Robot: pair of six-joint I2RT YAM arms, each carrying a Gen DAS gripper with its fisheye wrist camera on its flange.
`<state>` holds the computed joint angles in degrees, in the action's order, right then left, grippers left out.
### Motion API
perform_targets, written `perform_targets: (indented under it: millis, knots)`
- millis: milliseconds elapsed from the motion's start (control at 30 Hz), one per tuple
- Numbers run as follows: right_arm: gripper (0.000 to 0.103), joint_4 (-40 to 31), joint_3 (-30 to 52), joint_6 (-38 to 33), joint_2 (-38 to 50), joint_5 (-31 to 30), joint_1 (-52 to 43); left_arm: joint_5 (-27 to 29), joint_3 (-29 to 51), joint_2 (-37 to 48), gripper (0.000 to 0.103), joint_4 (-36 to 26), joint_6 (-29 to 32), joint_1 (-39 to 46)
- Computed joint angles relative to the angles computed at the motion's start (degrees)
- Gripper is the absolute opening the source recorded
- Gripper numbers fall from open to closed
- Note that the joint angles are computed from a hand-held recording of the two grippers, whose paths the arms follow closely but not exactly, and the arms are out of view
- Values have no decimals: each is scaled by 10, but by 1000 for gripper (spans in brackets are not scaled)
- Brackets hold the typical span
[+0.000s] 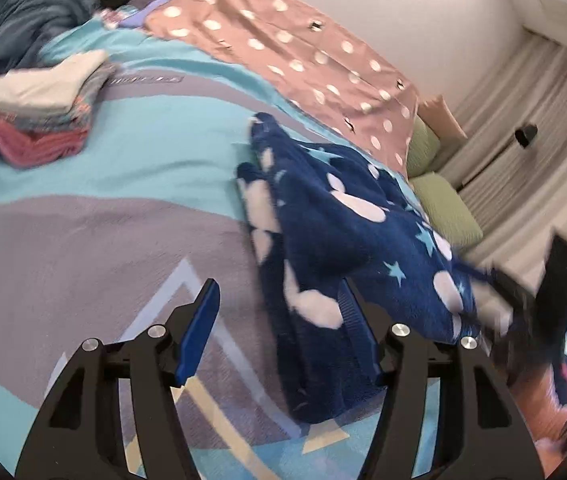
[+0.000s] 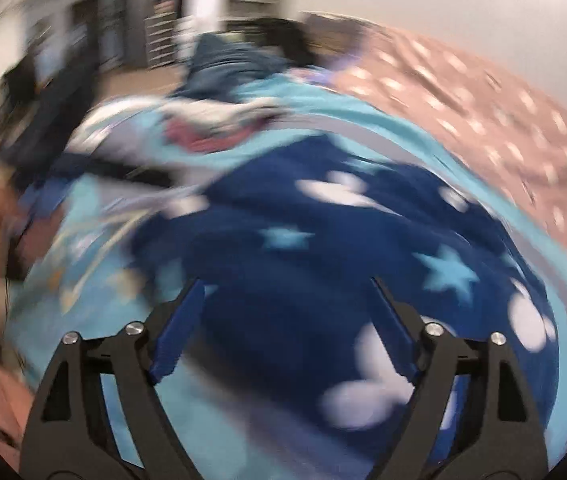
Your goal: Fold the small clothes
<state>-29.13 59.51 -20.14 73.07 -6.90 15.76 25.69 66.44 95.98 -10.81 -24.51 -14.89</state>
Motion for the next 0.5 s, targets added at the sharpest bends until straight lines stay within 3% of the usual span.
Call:
perform_targets:
  millis: [133, 267, 333, 500]
  knots:
    - [89, 50, -57, -28, -27, 114, 118, 15, -19, -10, 69, 7, -14, 12]
    - [89, 119, -82, -55, 1, 255, 179, 40, -41, -19, 76, 25, -29, 19]
    - [89, 138, -84, -82, 21, 296, 183, 43, -52, -25, 76, 30, -31, 22]
    - [89, 151, -77, -95, 71, 325, 189, 58, -83, -42, 77, 59, -56, 45]
